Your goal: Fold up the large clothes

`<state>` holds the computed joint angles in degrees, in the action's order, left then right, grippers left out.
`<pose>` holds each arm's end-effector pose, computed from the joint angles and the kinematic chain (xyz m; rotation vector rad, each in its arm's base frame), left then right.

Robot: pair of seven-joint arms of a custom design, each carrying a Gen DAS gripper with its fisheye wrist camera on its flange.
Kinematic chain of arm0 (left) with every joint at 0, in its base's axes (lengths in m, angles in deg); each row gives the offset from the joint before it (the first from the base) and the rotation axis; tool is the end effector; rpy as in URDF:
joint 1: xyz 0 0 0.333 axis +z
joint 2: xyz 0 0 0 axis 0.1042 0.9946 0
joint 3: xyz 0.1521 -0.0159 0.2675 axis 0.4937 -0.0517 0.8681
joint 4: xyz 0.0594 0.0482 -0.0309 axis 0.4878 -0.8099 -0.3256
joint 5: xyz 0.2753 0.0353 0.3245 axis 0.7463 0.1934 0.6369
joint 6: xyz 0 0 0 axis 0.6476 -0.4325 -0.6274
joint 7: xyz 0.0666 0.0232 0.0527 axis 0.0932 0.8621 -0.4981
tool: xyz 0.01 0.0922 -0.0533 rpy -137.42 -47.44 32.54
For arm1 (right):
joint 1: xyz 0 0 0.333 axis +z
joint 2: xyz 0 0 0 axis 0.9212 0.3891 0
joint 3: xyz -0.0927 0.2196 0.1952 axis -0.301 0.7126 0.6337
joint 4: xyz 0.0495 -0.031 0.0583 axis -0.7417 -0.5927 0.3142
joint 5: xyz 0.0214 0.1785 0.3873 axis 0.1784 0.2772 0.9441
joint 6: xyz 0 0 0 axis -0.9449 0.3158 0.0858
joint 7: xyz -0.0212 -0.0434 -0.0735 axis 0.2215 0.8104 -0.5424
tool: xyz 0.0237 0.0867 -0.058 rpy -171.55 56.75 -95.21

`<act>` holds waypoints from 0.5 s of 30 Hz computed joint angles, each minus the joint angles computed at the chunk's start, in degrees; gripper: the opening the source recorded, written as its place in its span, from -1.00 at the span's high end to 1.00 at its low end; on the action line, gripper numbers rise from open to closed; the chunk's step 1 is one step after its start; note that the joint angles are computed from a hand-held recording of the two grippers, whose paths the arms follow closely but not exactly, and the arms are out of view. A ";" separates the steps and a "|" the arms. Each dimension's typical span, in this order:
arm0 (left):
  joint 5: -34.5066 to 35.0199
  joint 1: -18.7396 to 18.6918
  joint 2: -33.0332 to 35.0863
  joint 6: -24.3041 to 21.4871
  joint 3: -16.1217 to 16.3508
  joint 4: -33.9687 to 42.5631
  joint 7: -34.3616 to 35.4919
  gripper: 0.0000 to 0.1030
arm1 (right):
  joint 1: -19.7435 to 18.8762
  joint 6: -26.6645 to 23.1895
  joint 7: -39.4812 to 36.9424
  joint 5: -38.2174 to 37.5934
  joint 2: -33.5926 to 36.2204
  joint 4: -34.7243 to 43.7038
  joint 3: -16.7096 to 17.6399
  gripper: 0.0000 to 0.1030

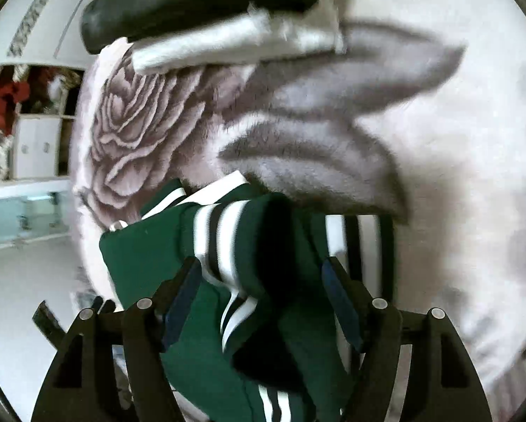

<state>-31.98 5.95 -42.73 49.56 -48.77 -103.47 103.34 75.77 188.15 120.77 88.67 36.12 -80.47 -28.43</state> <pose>0.5404 -0.0773 0.4796 -1.9486 2.1382 -0.3930 0.5217 0.0702 0.5104 -1.4427 2.3206 0.5681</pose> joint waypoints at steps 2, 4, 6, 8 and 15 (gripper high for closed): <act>3.20 0.20 1.72 0.87 -1.14 1.42 -2.16 -1.00 | 0.99 5.67 -1.21 4.90 -0.88 -4.44 0.29 -0.43; 4.80 0.00 2.35 0.80 -1.39 2.33 -3.02 -1.00 | 1.84 11.66 -3.34 7.67 -2.61 -7.58 0.40 0.82; 4.84 -0.39 2.57 0.47 -1.18 2.79 -2.83 -1.00 | 2.35 14.06 -2.86 7.39 -3.81 -8.42 0.83 0.82; 4.12 -0.85 2.63 0.76 -0.96 2.78 -2.10 -1.00 | 2.29 17.91 -0.19 3.91 -7.04 -9.45 1.85 0.83; 11.66 -1.22 2.59 0.25 -2.34 2.93 -5.17 -1.00 | 2.98 9.01 2.44 -0.88 -3.42 -7.49 -1.16 0.60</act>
